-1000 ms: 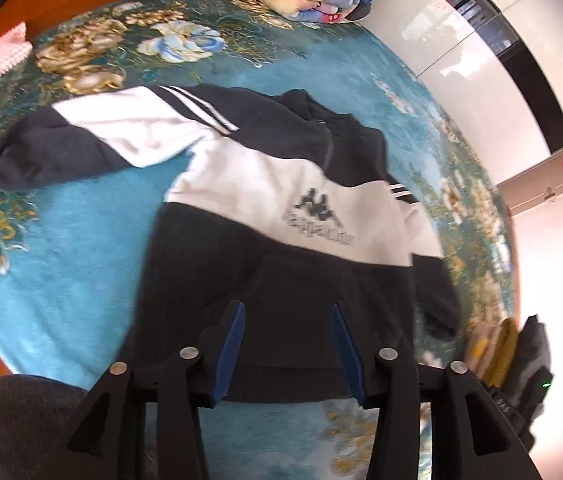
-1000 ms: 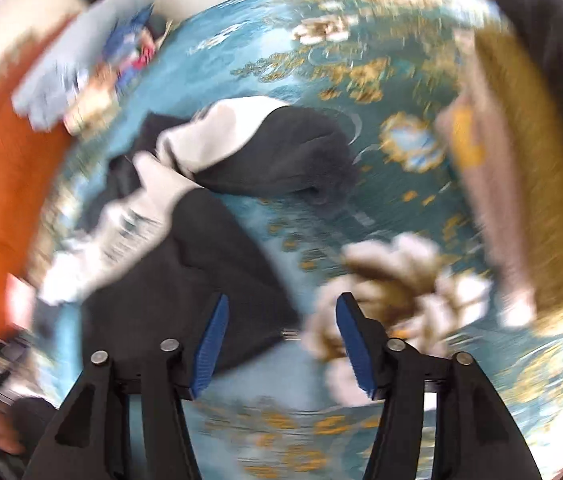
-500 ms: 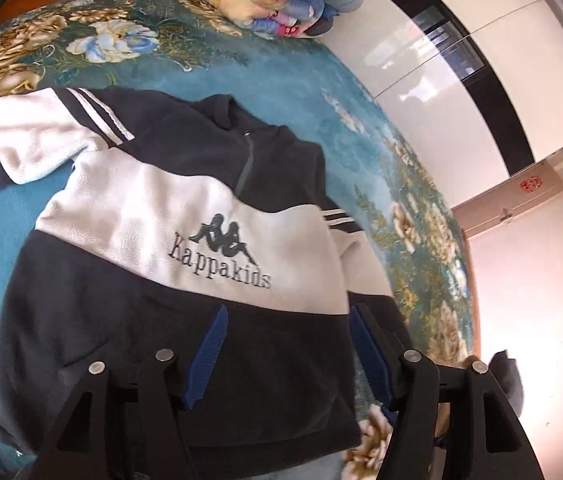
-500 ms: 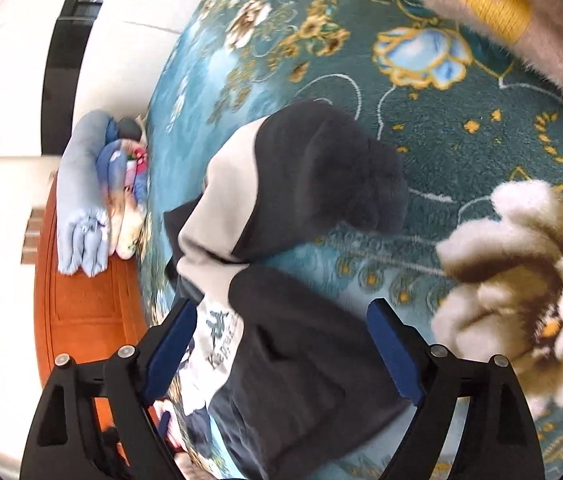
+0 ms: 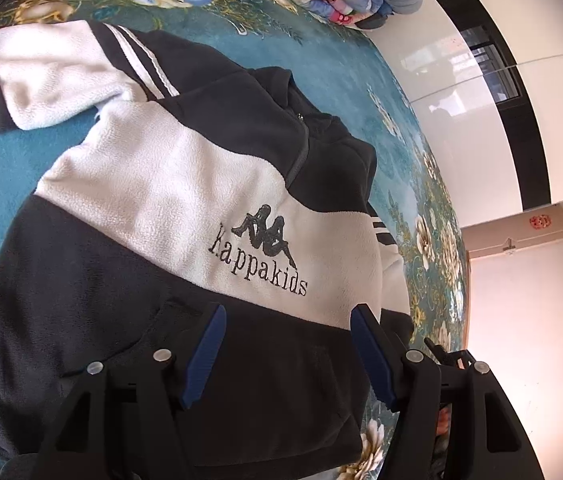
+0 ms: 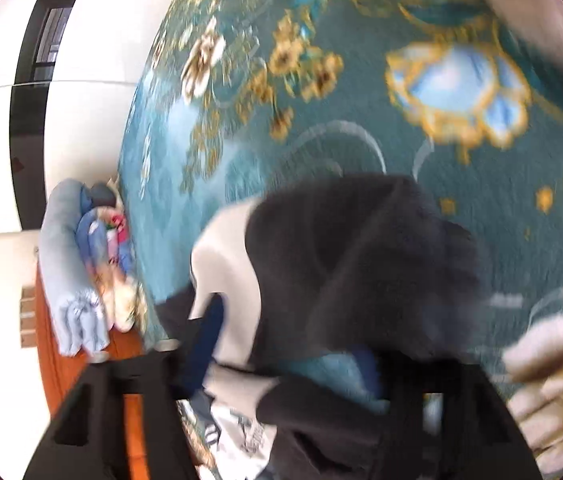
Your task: Fold clothes
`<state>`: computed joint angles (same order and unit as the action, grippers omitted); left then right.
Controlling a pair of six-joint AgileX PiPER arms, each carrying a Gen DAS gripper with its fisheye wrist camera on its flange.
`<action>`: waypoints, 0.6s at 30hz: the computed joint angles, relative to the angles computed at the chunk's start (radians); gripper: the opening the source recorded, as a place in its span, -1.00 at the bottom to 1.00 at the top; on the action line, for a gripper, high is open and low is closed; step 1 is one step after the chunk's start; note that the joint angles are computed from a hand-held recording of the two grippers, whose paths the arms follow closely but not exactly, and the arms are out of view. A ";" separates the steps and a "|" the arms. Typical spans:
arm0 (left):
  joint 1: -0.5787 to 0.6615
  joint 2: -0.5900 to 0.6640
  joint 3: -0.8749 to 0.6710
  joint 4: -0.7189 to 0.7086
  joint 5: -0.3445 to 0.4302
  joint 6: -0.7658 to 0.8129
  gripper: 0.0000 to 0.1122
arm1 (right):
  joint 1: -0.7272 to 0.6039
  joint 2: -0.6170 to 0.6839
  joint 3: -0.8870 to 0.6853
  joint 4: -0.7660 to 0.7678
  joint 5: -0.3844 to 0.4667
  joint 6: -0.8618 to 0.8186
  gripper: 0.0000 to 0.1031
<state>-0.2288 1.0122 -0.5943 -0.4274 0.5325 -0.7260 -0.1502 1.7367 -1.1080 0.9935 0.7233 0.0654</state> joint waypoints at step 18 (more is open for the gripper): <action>0.087 0.062 0.026 -0.196 -0.009 0.206 0.23 | 0.227 0.158 -0.922 -1.032 0.227 0.375 -0.84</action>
<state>-0.1418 1.0743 -0.5682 -0.6236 0.5232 -0.5200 0.0765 1.8946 -2.0297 -0.0385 0.9505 0.4407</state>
